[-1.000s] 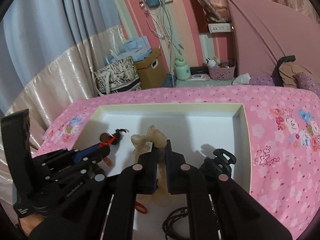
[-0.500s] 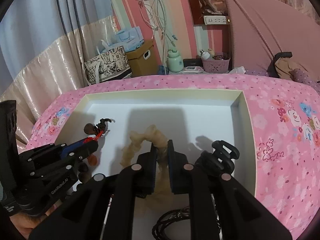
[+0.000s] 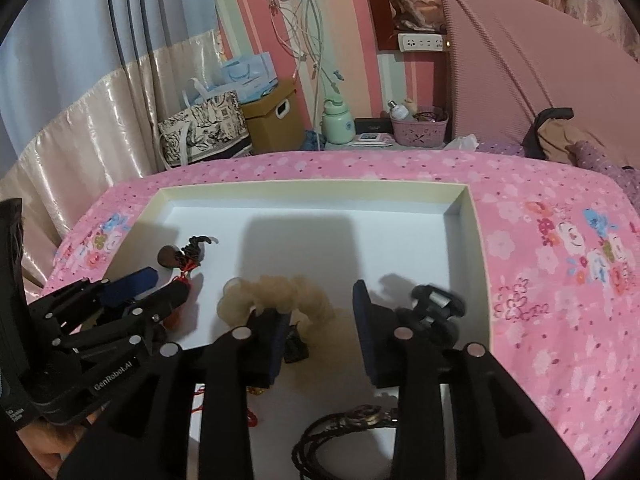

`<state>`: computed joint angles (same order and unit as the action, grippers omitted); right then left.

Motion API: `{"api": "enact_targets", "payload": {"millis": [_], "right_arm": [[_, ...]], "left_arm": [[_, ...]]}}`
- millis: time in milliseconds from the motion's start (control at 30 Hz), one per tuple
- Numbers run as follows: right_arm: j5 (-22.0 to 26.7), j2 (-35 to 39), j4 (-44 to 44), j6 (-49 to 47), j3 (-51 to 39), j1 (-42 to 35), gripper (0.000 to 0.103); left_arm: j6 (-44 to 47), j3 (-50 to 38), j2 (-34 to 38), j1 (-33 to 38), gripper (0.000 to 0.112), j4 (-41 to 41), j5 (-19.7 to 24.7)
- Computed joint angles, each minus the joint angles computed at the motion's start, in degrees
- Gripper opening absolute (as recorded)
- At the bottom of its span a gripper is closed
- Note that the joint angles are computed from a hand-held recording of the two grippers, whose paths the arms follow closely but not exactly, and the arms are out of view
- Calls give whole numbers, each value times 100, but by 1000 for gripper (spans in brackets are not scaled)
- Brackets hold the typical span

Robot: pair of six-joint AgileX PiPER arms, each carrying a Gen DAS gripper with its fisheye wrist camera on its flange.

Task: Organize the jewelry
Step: 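Open the right gripper to drop the scrunchie while the left gripper releases the red tassel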

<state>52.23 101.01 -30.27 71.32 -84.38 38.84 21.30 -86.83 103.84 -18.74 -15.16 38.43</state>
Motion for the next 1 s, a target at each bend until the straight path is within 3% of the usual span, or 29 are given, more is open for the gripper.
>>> {"api": "enact_targets", "payload": {"millis": [700,933,1000], "right_arm": [[1651,288,595,-1849,-1013,308,42],[1578,-323,728,-1589,-584,649,42],[1748,-532,532,-1333,-433,905,43]], "left_arm": [[274,14,-406,316,47,-375,95],[791,476,-1374,632,48,-672,226],[1150,710,-1730,882,50,-831,306]]}}
